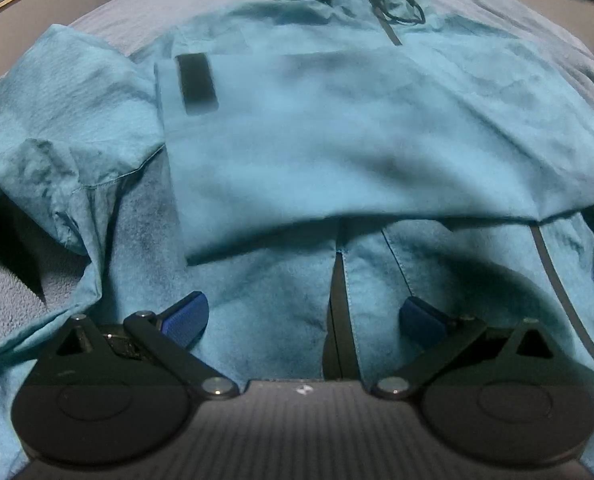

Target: Fold large clothes

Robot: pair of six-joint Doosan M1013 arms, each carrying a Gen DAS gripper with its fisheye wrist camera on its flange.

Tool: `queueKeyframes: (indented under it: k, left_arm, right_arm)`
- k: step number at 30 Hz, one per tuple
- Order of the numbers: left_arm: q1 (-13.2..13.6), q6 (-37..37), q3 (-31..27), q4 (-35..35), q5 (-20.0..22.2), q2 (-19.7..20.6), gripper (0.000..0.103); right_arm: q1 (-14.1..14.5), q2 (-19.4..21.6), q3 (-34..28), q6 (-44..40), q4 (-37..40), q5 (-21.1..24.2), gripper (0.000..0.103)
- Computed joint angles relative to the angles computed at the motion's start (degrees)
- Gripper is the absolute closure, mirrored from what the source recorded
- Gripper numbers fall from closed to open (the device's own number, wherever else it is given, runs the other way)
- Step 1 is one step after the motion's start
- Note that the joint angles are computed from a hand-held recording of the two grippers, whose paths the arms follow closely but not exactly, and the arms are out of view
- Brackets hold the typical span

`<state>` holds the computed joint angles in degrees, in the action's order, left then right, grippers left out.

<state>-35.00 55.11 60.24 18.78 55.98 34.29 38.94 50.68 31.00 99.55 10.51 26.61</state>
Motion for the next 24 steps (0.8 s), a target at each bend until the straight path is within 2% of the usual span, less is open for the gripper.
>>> queueKeyframes:
  k: [2,3,6,9,11,14,17,19,21,24]
  left_arm:
    - [0.2,-0.9,0.6,-0.2,-1.5,-0.4,0.0]
    - [0.3,-1.6,1.1,-0.4,-2.6,-0.8,0.0]
    - [0.3,-5.3,3.8,1.6,-8.3,-2.5,0.0]
    - [-0.2,-10.6,6.2,7.8,-13.2,-3.9,0.0]
    - [-0.6,-13.8,6.7,12.0,-14.3,-4.1,0.0]
    - [-0.6,-15.0,6.1,13.3,-13.6,-3.6,0.0]
    - [-0.3,-14.7,5.4,11.9,-12.0,-3.1,0.0]
    - [-0.2,-15.0,5.4,11.5,-11.4,-3.1,0.0]
    - [0.1,-14.3,6.0,10.1,-11.1,-3.4,0.0]
    - [0.4,-13.9,5.8,8.4,-9.1,-3.1,0.0]
  right_arm:
    - [0.0,-2.4,4.2,8.6,-9.4,-1.0,0.044]
    - [0.0,-3.2,5.2,13.4,-15.4,-0.1,0.044]
    - [0.2,-4.7,7.5,24.7,-33.4,7.5,0.044]
    - [-0.1,-7.0,12.4,31.8,-43.5,13.2,0.046]
    - [-0.6,-8.0,15.2,37.3,-47.1,14.8,0.048]
    - [-1.3,-8.6,18.0,42.5,-49.4,16.3,0.048]
    - [-1.6,-7.1,16.9,38.3,-47.1,20.3,0.05]
    - [-1.5,-6.7,17.5,36.9,-47.5,20.5,0.049]
    - [-1.2,-7.5,19.9,38.8,-50.2,18.8,0.045]
    - [-1.0,-8.4,21.5,40.3,-51.3,18.7,0.035]
